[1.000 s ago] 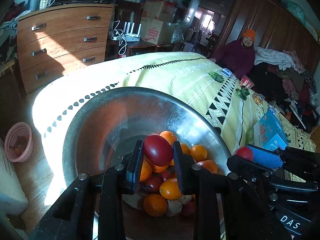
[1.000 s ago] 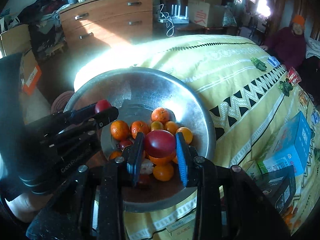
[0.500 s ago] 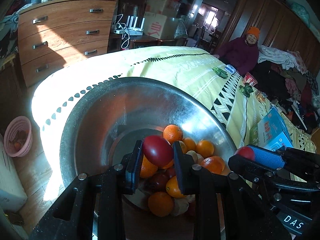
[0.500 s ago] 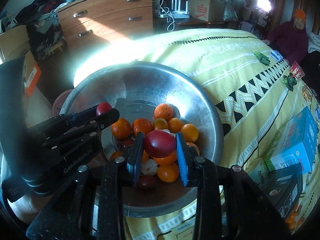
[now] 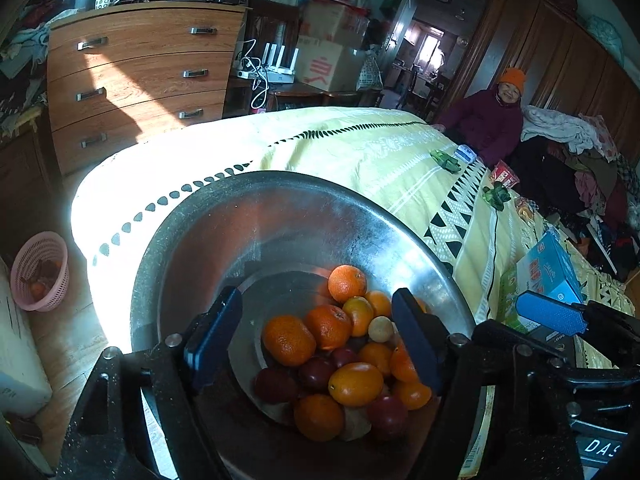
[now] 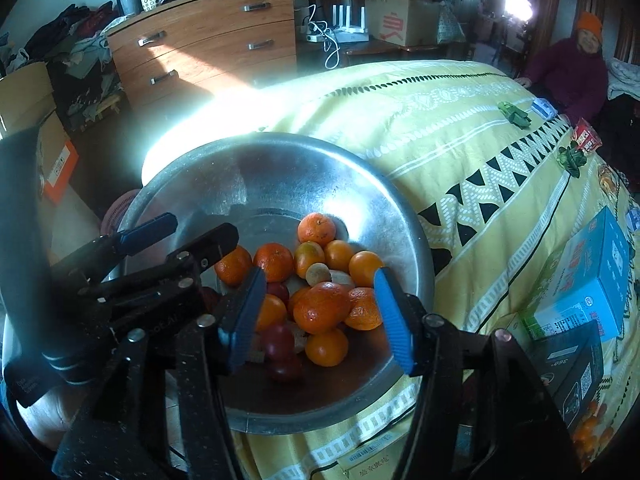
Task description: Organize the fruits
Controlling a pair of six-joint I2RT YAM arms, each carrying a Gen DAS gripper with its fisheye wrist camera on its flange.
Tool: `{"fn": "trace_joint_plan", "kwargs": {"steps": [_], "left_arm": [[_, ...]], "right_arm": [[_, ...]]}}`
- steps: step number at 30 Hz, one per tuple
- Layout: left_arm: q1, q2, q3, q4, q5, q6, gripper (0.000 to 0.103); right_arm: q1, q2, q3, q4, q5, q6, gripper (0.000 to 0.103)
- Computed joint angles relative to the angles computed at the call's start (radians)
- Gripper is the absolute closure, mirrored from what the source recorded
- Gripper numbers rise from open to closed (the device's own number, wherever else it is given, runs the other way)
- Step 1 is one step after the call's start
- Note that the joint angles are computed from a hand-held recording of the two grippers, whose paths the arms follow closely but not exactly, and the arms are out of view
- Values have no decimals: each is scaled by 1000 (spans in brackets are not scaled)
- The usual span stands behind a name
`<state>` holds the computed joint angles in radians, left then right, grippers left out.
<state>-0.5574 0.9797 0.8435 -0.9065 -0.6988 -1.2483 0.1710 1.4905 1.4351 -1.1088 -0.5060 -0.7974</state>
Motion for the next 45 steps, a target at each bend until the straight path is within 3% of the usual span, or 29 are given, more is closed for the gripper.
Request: {"fn": "trace_joint_plan", "kwargs": {"steps": [5,7,10,12,14,16,18,20,23,27,30,33,36,45], "left_arm": [[-43,32,48,-35,-35,-27,25],[-93,60,103,-84,-92,-54,25],[-233,162,255,-176,-233,-80,25],[-332,252,370,-179,-318,-39,25],[-423,355,482,-97,-372,86,25],[-480,451,560,64,-363,254,23],[-510,564,640,232,-283,395,22],[-527,706,745,321,-184,481,22],[-535,924,909,351,-18,511,22],[-507,1221,1164,250,151,453,22],[-471,1397,1331,160,204,397,22],[-457,1549,1510,63,187,379,22],[-441,1620,1584,2,182,365,22],[-427,1640,1531,67,194,361,18]], "right_arm": [[-44,-27,18,-14,-41,-27,39],[-86,-44,33,-22,-83,-44,39],[-255,-70,80,-48,-255,-110,39],[-432,-52,133,-84,-393,-168,37],[-626,-17,163,-50,-505,-185,16],[-785,37,163,69,-552,-151,2],[-897,146,193,155,-513,-154,1],[-964,294,247,208,-375,-193,1],[-1021,549,385,210,-137,-235,2],[-1034,834,630,133,34,-218,3],[-1029,944,754,97,72,-209,2],[-1024,1052,898,25,35,-194,0],[-1039,1053,879,55,0,-191,0],[-1042,1047,857,74,-3,-193,0]]}}
